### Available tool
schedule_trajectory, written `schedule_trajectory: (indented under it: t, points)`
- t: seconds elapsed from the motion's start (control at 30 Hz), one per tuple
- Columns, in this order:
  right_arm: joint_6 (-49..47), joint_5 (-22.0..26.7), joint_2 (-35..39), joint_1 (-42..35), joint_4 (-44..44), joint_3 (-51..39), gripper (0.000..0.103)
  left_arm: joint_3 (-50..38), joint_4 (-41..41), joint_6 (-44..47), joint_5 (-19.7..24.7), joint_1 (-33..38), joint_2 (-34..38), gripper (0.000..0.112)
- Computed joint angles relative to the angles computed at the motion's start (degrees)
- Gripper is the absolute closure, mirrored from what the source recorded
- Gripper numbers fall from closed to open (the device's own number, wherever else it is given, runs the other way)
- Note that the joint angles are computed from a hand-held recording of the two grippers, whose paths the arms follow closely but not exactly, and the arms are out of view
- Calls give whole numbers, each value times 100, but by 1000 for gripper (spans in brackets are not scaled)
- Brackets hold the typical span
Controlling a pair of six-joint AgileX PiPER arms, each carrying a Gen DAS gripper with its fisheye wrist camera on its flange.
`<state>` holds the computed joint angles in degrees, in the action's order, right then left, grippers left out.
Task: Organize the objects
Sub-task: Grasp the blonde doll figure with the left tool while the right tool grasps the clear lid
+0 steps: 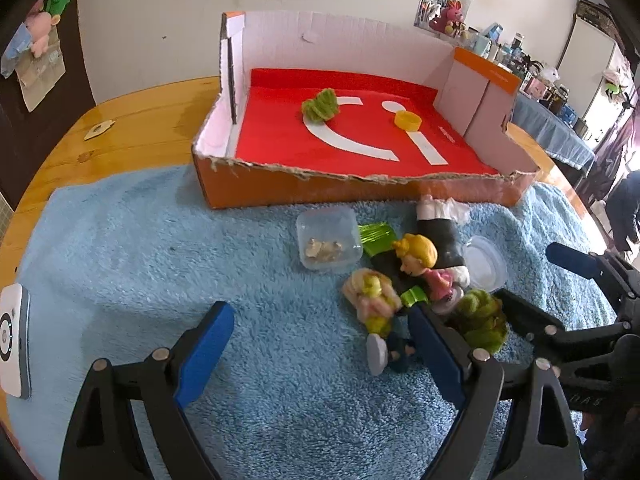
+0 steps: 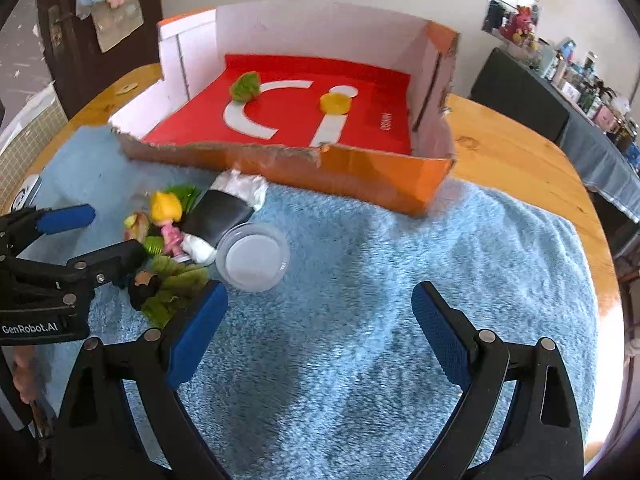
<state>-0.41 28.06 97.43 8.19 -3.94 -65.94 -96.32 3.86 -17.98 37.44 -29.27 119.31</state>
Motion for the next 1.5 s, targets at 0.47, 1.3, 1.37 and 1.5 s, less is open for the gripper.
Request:
schedule_trajectory:
  t: [0.47, 1.3, 1.37, 1.5]
  points:
    - [-236, 86, 460, 64, 53, -543, 9, 122, 511, -405, -100, -142, -5, 19]
    - [-137, -96, 260, 27, -85, -307, 63, 585, -531, 395, -642, -38, -339, 93]
    - [-179, -100, 207, -4, -29, -282, 63, 597, -715, 538, -649, 4, -348, 94]
    - [-297, -103, 116, -58, 126, -227, 63, 682, -844, 622, -693, 37, -417, 94]
